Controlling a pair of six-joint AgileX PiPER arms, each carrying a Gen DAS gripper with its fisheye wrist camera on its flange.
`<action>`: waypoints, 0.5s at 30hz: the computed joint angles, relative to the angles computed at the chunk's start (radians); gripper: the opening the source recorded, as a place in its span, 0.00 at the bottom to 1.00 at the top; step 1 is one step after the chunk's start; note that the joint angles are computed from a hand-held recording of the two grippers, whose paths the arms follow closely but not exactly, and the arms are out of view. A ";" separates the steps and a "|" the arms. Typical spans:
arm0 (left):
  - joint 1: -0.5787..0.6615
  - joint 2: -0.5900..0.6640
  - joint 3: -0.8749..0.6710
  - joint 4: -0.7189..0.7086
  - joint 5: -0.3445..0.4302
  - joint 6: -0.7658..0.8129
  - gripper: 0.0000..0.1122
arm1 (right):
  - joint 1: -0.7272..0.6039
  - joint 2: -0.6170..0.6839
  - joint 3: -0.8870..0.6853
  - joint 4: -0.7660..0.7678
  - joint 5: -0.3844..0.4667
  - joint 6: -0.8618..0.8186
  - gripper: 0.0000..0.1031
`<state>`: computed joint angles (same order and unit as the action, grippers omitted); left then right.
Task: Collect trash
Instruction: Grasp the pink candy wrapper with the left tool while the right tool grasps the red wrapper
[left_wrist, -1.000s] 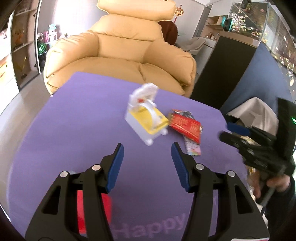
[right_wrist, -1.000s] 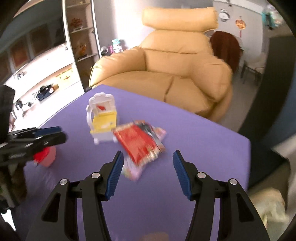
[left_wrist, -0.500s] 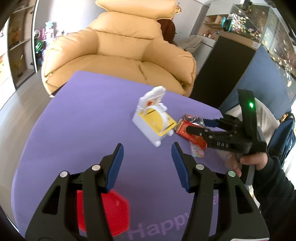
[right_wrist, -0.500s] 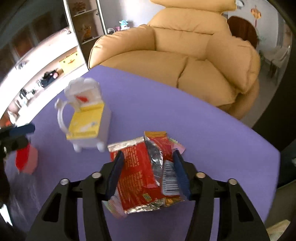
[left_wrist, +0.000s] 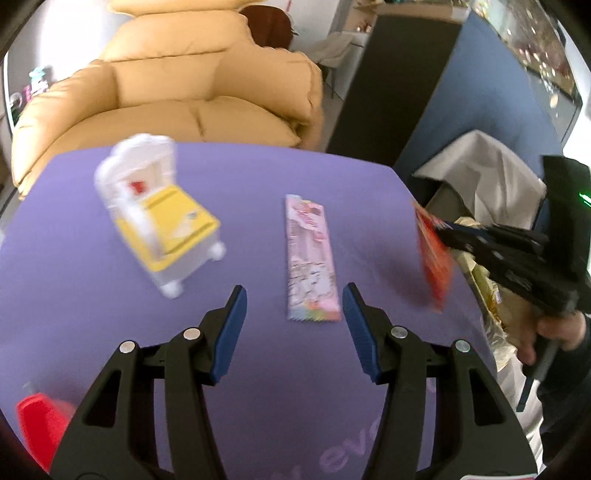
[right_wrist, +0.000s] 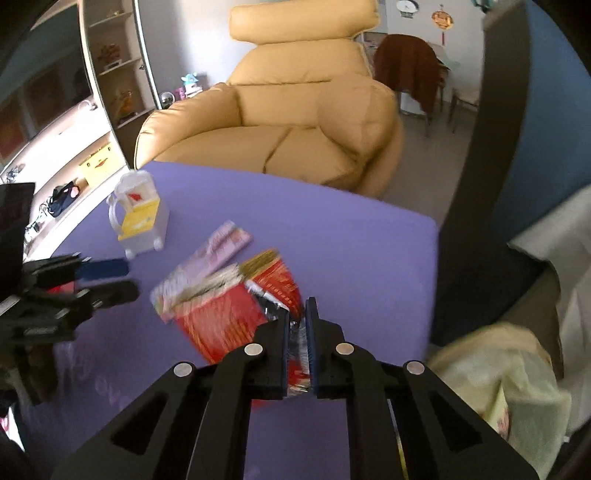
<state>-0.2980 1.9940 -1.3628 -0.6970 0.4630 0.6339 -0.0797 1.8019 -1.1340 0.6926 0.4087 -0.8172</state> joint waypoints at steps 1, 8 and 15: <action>-0.021 0.029 -0.037 0.052 -0.001 -0.056 0.46 | -0.010 -0.021 0.035 0.027 -0.010 -0.032 0.10; -0.124 0.183 -0.274 0.456 0.030 -0.486 0.45 | -0.062 -0.098 0.164 0.173 -0.002 -0.177 0.10; -0.134 0.165 -0.255 0.501 0.047 -0.546 0.09 | -0.039 -0.167 0.252 0.275 0.024 -0.260 0.10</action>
<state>-0.4320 2.1589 -1.6181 -0.1961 0.5097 0.0880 -0.1192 1.6349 -0.8822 0.9679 0.4322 -1.0774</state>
